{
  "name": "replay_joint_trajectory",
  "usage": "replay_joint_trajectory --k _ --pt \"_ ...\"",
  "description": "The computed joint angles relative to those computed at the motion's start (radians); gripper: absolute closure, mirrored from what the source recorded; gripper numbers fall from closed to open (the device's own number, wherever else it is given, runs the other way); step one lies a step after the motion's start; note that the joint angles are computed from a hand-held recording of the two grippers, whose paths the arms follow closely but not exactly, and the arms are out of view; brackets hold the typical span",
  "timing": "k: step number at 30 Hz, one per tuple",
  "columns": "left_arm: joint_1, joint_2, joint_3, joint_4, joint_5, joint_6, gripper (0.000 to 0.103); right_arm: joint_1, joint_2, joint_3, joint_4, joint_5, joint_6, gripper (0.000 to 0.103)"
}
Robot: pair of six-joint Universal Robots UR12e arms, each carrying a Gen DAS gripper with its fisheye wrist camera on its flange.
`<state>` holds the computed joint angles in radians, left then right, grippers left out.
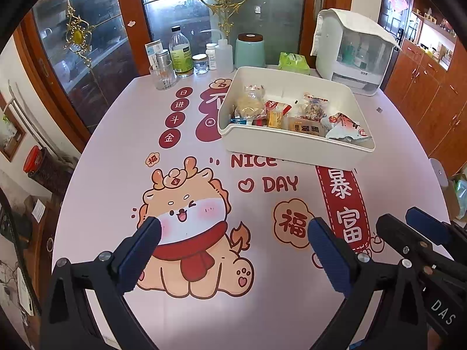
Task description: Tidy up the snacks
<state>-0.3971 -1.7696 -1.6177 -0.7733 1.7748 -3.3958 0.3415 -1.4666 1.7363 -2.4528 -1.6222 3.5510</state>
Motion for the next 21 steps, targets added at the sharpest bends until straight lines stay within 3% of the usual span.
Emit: replay_joint_trajectory --k 21 --pt "-0.005 0.012 -0.015 -0.003 0.001 -0.005 0.003 0.002 -0.009 0.012 -0.001 0.002 0.007 0.048"
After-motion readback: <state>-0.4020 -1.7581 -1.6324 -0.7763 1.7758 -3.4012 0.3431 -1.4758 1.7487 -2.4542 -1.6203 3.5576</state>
